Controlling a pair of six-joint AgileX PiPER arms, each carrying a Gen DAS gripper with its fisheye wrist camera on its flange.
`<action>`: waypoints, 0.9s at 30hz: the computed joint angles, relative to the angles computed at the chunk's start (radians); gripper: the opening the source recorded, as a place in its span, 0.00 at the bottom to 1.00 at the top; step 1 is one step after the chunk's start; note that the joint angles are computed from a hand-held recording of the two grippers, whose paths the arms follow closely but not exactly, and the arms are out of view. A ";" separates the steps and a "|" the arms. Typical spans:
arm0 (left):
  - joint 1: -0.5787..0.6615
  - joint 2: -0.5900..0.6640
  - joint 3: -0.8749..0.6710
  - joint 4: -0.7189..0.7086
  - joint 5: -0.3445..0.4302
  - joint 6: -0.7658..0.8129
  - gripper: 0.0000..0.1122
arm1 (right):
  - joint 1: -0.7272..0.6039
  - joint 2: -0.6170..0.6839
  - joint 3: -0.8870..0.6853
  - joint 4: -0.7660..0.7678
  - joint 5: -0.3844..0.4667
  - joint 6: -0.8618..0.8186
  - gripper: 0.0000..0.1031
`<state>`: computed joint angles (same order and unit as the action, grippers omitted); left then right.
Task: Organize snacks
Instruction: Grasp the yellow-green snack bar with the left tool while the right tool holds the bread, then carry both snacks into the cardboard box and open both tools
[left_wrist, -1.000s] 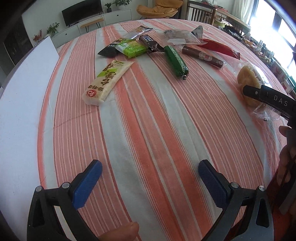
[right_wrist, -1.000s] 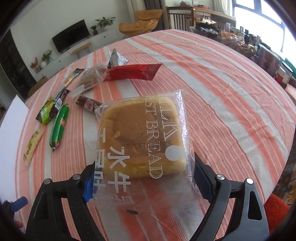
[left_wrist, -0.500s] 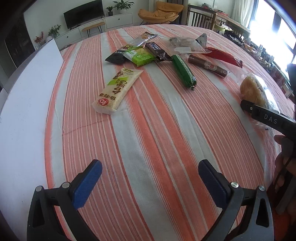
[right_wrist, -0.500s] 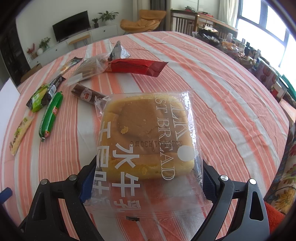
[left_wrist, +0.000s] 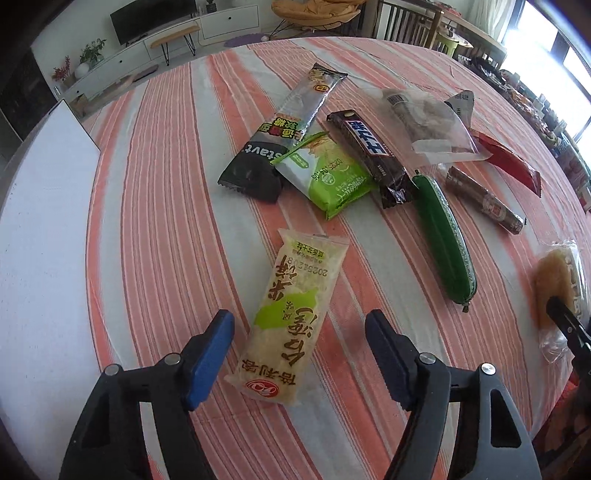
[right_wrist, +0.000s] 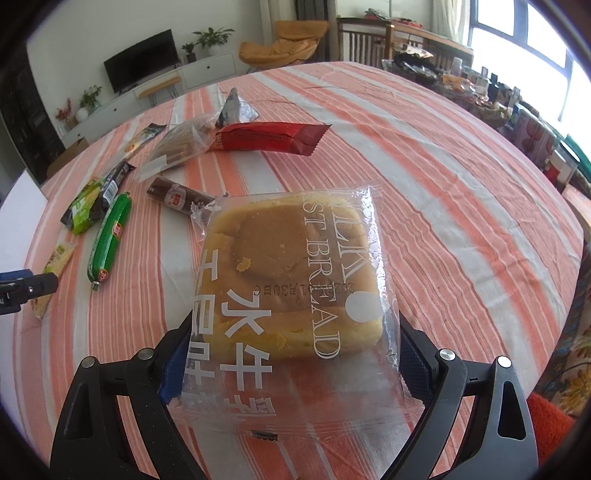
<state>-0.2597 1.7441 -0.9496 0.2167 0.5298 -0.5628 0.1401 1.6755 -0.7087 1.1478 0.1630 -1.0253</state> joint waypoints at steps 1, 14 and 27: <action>-0.013 -0.012 0.024 0.053 -0.032 -0.043 0.57 | -0.050 -0.018 0.003 0.100 0.071 -0.098 0.90; -0.150 -0.233 0.321 0.186 -0.225 -0.399 0.25 | -0.391 -0.033 -0.135 -0.072 0.503 0.125 0.91; -0.291 -0.552 0.498 0.344 -0.162 -0.742 0.25 | 0.078 0.036 -0.283 -1.033 0.392 0.854 0.70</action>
